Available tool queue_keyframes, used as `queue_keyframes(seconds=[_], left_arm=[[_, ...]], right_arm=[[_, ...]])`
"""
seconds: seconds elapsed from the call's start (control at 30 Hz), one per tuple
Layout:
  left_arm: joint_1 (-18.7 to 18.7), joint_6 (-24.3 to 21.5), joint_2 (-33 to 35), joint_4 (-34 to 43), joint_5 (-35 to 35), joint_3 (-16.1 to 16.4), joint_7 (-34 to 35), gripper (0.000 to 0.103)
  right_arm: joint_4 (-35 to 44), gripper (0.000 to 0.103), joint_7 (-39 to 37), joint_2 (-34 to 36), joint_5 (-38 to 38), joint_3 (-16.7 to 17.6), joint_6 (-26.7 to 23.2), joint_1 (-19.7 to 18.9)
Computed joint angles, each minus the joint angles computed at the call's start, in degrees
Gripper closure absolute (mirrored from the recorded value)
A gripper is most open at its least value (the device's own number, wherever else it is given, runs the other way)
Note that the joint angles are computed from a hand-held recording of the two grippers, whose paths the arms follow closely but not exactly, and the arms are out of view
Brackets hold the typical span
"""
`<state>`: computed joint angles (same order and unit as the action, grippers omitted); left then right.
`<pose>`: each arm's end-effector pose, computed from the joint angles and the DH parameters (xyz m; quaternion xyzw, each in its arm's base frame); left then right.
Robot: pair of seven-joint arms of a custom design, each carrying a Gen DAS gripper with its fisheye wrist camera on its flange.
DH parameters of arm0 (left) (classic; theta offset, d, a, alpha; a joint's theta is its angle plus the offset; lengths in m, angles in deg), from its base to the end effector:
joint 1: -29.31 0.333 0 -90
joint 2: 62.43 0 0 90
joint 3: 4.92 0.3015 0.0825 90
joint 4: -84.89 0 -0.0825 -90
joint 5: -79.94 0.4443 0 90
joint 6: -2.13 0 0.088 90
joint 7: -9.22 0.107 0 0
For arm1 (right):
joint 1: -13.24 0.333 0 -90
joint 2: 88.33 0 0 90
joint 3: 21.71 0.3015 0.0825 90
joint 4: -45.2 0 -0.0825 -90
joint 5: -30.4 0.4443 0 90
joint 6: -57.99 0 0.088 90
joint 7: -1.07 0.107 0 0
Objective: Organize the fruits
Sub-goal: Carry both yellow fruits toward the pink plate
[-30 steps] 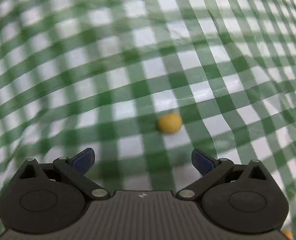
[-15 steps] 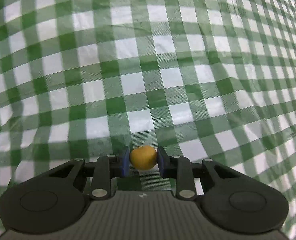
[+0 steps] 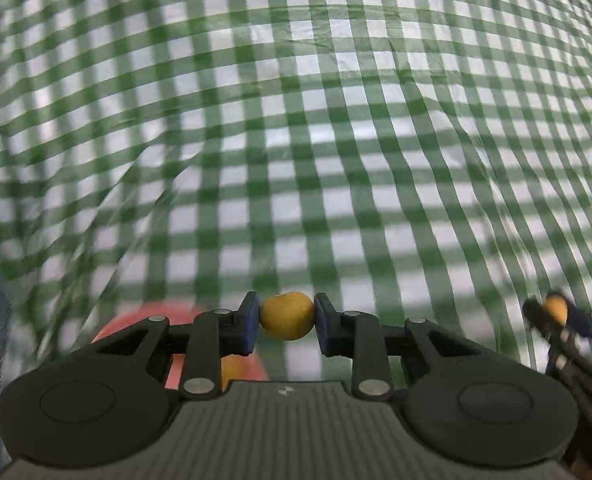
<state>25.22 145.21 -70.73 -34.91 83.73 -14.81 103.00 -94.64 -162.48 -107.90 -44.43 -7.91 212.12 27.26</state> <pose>0.5941 -0.1517 0.5107 -0.5486 0.7901 -0.1830 0.2031 0.4486 0.2726 0.4239 -0.5232 0.6985 -0.3318 0.3582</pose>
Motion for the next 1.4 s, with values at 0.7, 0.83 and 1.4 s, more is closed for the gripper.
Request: queue_keyframes(seconds=[0.7,0.83,1.4], left_arm=[[9.97,-16.01,-47.54,-31.84,-8.74,6.36,5.45,0.071],[10.43,-15.83,-50.48,-33.46,-10.32,7.10,7.01,0.071],[11.91,-15.10,-54.57,-35.73,-14.26,8.20,10.02,0.071]], right_arm=[[0.92,0.073,-23.61,-10.77,22.83,10.31,6.72,8.29],[1.25,0.073,-24.52,-11.92,23.13,12.36,5.51,8.16],[2.59,0.073,-28.47,-12.15,24.55,13.23,1.96,9.74]])
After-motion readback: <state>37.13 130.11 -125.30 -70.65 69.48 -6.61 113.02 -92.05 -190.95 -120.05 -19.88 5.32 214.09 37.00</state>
